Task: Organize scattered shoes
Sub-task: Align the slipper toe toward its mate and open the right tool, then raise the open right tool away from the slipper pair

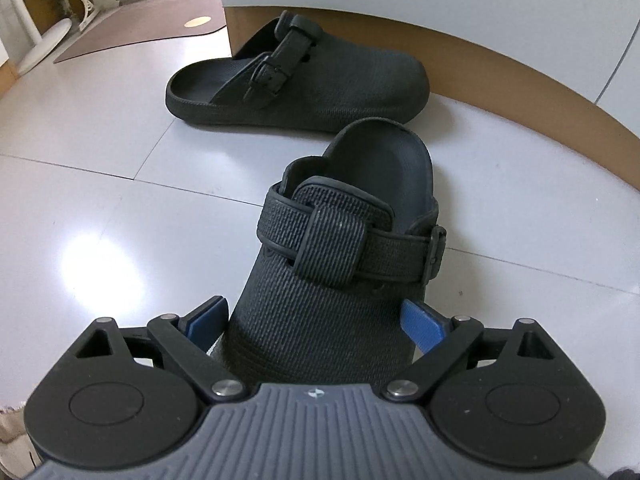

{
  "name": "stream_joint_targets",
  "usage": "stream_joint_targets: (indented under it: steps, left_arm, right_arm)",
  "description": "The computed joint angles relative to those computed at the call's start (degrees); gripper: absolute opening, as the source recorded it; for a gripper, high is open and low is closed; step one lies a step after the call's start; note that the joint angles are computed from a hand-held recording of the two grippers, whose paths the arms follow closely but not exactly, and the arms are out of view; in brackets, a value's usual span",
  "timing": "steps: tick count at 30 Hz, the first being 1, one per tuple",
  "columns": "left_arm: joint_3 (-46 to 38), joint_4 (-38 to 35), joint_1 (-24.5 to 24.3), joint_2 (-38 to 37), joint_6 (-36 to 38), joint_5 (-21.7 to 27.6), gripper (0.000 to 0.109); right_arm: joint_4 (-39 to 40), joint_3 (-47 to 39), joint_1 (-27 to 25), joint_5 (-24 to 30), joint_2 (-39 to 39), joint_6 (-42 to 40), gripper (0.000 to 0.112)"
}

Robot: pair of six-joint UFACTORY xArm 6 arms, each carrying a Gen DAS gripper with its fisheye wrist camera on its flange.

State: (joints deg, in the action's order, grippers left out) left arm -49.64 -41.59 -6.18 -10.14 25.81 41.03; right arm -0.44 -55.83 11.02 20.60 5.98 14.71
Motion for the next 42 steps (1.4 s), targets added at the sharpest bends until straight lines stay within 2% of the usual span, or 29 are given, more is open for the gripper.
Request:
stream_joint_targets:
  steps: [7, 14, 19, 22, 25, 29, 34, 36, 39, 42]
  left_arm:
    - [0.22, -0.80, 0.58, -0.39, -0.22, -0.24, 0.087]
    - [0.78, -0.97, 1.00, -1.34, -0.60, 0.00, 0.087]
    - [0.78, -1.41, 0.74, -1.38, -0.49, -0.57, 0.087]
    - [0.20, -1.16, 0.48, -1.23, 0.72, -0.81, 0.087]
    - [-0.10, -1.11, 0.66, -1.38, 0.41, -1.17, 0.087]
    - [-0.78, -0.19, 0.71, -1.54, 0.30, -1.03, 0.087]
    - [-3.50, 2.18, 0.84, -0.38, 0.40, -1.26, 0.087]
    - [-4.53, 3.82, 0.79, 0.09, -0.15, -1.38, 0.087]
    - [-8.52, 4.50, 2.26, 1.46, 1.08, 3.27, 0.086]
    - [-11.08, 6.13, 3.00, 1.61, 1.42, 5.15, 0.086]
  right_arm:
    - [0.44, -3.60, 0.39, 2.22, 2.33, 2.42, 0.092]
    - [1.08, -0.22, 1.74, -0.92, 0.47, -4.66, 0.090]
    - [4.16, 0.37, 2.28, 0.81, -0.62, -9.82, 0.085]
    - [5.20, -0.31, 2.20, 4.26, -1.34, -9.24, 0.085]
    - [8.46, 2.44, 1.72, 4.27, -4.60, -8.87, 0.085]
    - [6.07, 4.43, 0.89, 4.67, -7.00, -6.19, 0.085]
    - [13.46, 9.98, -1.13, 3.92, -14.58, -6.99, 0.085]
    - [15.10, 13.75, -1.73, 4.01, -20.36, -8.00, 0.085]
    - [14.02, 19.71, -2.51, 5.63, -31.42, -6.78, 0.085]
    - [14.26, 23.49, -3.55, 9.14, -41.69, -4.19, 0.085]
